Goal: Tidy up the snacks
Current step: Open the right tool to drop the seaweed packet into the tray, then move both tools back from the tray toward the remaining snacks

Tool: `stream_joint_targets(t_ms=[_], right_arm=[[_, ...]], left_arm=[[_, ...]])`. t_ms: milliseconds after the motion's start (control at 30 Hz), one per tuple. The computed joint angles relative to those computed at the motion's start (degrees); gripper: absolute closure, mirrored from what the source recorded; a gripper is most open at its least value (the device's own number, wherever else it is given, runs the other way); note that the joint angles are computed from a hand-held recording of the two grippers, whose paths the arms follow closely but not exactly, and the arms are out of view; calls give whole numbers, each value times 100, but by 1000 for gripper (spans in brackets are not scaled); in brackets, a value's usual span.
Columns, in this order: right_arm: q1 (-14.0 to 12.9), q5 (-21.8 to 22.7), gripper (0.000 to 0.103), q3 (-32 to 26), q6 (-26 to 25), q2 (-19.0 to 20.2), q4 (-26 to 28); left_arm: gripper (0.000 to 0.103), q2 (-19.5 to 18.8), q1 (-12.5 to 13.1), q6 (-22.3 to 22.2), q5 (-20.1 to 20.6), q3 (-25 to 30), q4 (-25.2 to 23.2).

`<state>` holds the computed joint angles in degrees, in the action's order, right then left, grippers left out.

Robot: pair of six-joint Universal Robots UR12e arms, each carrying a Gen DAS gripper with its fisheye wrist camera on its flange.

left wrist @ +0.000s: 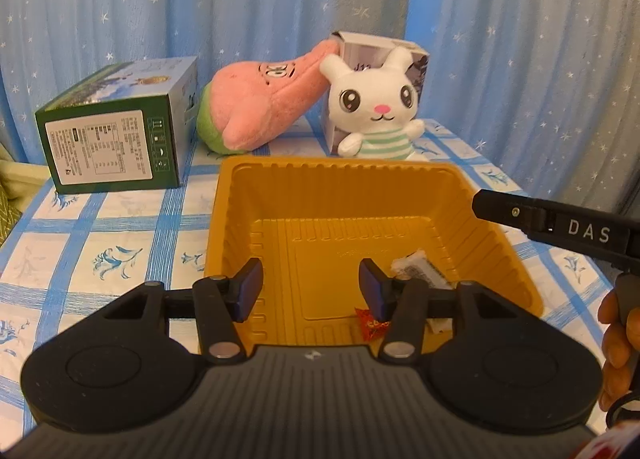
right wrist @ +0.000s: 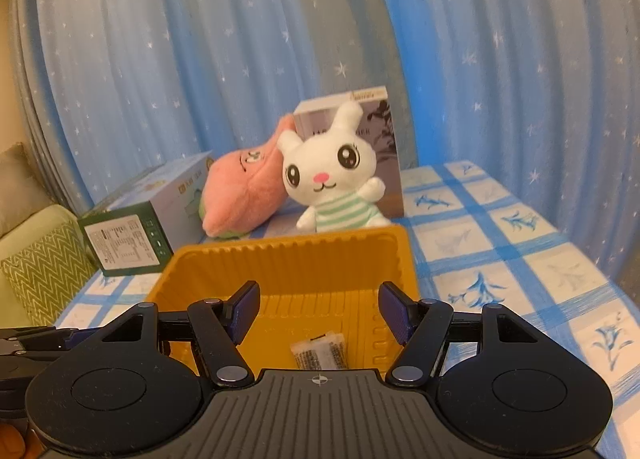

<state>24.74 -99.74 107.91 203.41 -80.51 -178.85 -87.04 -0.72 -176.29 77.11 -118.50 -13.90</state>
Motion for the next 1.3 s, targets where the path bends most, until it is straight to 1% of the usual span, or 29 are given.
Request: stream_joint_targets(t_ms=[100,233,467,533,667,733,933,967,1167,1300], right_arm=[[60,-139,37,85,-14,-112,-57],[161,-280,37,286,143,-355,-37],[455,-564,37,732,295,-890,192],[551,-665,37,855,342,-1051,301],[746,-859,37,1126,578,-1406,544],[859,-978,37,1255,769,-1580,681],[1270,-1310,37,1605,1441,-2055,1047],[1346,-1362,37,1644,1537,-2111,1105],[1796,-1750,37,1807,1756,-2297,1325],[1991,-1903,37,1893,1938,-2349,1564]], left_arm=[[54,143,-5,5,-55,-84,25],[53,444,10,-16,-135,-276,-27],[52,1175,29,-161,-158,-719,-258],[49,1432,59,-251,-185,-865,-395],[47,1987,83,-310,-131,-1158,-711],[45,2263,123,-336,-167,-1285,-913],[41,3001,139,-444,-26,-1590,-1405],[41,3110,142,-433,-10,-1630,-1489],[41,3631,209,-342,10,-1827,-2017],[41,3861,273,-241,-18,-1927,-2247]])
